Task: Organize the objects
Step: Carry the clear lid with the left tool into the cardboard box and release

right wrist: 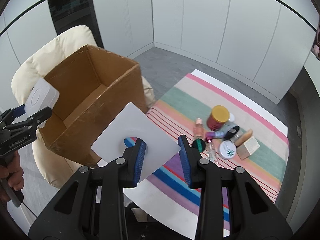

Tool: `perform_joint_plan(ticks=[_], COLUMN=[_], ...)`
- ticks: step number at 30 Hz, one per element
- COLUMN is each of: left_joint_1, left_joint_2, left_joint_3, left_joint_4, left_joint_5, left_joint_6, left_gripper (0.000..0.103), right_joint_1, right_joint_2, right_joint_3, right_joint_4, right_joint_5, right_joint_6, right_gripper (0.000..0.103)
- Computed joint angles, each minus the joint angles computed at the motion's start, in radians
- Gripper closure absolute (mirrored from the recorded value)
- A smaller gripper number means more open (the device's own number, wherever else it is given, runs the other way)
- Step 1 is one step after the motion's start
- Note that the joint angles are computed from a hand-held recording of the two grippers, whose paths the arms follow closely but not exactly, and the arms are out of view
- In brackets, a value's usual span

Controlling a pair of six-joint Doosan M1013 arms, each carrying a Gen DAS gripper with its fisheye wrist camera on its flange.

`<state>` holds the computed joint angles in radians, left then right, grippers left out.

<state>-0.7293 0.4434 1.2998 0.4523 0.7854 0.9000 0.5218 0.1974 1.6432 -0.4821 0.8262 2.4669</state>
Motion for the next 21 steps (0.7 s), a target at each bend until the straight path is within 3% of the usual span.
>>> perform_joint_plan(ticks=[4,14,21], left_joint_1=[0.016,0.010,0.028], left_joint_2=[0.019,0.079,0.091], left_joint_3=[-0.023,-0.110,-0.117], left_joint_4=[-0.079,-0.098,-0.142], left_joint_5=[0.001,0.074,0.072], left_joint_6=[0.044,0.105,0.135], left_gripper=[0.017,0.017,0.017], right_joint_1=[-0.001,-0.017,-0.033], right_joint_2=[0.019,0.045,0.079], right_joint_3=[-0.017,-0.051,-0.099], right_joint_4=[0.023,0.034,0.081], right_joint_5=[0.001,-0.002,-0.014], right_joint_6=[-0.036,-0.074,-0.126], right_gripper=[0.068,0.068,0.068])
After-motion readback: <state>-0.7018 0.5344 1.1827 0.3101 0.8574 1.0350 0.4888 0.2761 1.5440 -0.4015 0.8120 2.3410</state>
